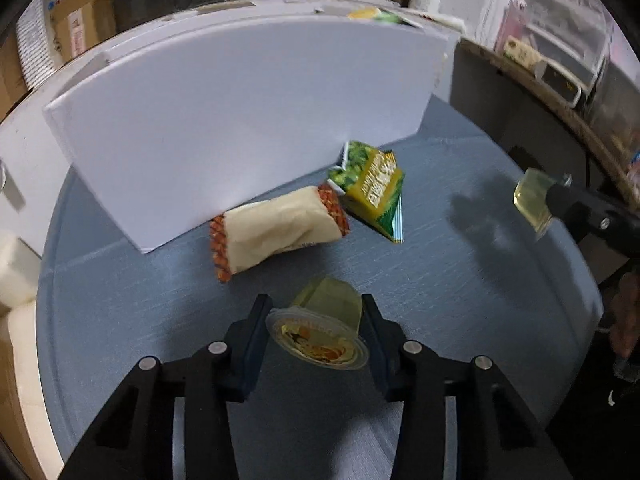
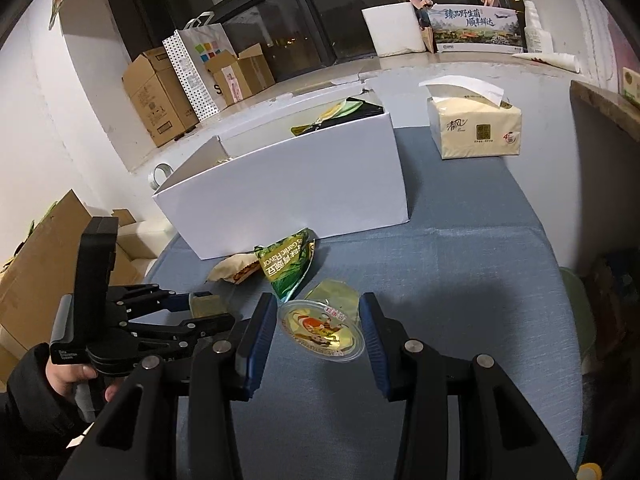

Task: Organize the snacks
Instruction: 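Grasp a clear jelly cup with the right gripper while the left gripper grasps another jelly cup, then lower both jelly cups into the white box and open both grippers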

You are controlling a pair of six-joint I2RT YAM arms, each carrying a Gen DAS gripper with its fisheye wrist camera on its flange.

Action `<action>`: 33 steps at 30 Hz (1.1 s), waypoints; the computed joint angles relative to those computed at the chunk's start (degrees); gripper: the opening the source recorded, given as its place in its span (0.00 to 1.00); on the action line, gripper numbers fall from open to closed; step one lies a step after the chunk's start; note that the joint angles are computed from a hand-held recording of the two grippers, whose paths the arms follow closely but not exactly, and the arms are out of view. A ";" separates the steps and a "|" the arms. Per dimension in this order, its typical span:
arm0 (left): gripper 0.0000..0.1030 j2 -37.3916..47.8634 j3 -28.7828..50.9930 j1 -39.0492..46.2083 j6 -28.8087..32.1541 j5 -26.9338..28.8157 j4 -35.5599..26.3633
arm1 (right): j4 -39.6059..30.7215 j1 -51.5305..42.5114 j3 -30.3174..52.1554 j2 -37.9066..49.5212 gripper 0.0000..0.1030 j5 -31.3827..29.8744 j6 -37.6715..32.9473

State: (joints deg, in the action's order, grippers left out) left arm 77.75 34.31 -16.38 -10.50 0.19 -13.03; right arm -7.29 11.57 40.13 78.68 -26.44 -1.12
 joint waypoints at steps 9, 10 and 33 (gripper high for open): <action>0.47 -26.79 -0.91 5.07 -0.44 4.28 -11.80 | -1.45 1.27 0.46 -2.96 0.45 0.32 -0.15; 0.47 -27.97 0.95 5.62 -0.24 3.86 -13.04 | -1.82 1.77 1.02 -3.38 0.45 0.43 -0.12; 0.47 11.03 37.24 18.07 6.30 4.96 -7.55 | -17.27 11.66 60.70 29.84 0.45 6.44 5.20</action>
